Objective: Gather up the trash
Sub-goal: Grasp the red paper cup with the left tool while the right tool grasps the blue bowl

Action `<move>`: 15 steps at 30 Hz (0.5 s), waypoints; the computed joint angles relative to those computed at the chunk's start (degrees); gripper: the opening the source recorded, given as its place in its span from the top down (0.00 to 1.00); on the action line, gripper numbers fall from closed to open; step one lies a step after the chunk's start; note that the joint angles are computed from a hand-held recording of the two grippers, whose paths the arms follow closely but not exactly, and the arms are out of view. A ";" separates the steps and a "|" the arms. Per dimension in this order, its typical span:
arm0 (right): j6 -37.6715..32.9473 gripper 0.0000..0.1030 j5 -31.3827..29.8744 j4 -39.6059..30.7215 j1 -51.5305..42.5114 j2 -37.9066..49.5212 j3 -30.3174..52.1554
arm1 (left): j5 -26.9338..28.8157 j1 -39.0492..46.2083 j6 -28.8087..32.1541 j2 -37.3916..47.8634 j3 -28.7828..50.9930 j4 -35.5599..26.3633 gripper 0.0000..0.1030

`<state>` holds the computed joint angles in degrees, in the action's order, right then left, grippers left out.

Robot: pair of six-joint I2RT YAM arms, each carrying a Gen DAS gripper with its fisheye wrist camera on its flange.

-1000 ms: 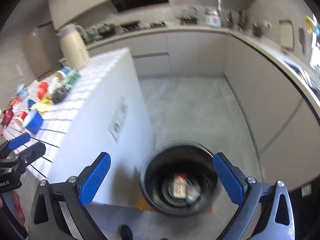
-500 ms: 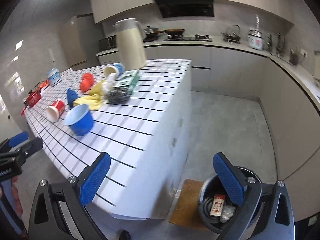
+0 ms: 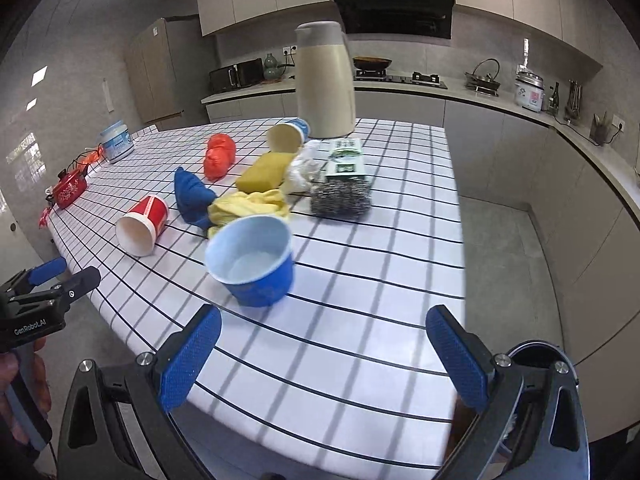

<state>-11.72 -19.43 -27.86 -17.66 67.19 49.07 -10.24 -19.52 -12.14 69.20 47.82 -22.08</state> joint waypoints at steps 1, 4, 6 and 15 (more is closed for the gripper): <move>2.13 0.00 2.25 1.11 3.00 0.34 -0.35 | 1.27 1.80 1.18 0.43 -0.14 0.71 0.04; 6.70 0.00 7.92 3.96 10.30 2.43 -0.65 | 6.06 7.36 4.55 3.29 -0.04 3.44 0.09; 8.75 0.00 10.98 5.43 13.82 4.39 -0.32 | 9.06 10.12 6.04 6.20 0.75 4.71 0.15; 14.94 0.00 19.19 10.25 20.77 15.16 3.58 | 16.26 15.78 10.32 18.09 5.80 8.61 0.39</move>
<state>3.23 -0.23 -17.60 3.11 82.34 52.65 6.02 -3.75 -1.82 87.29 53.62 -13.47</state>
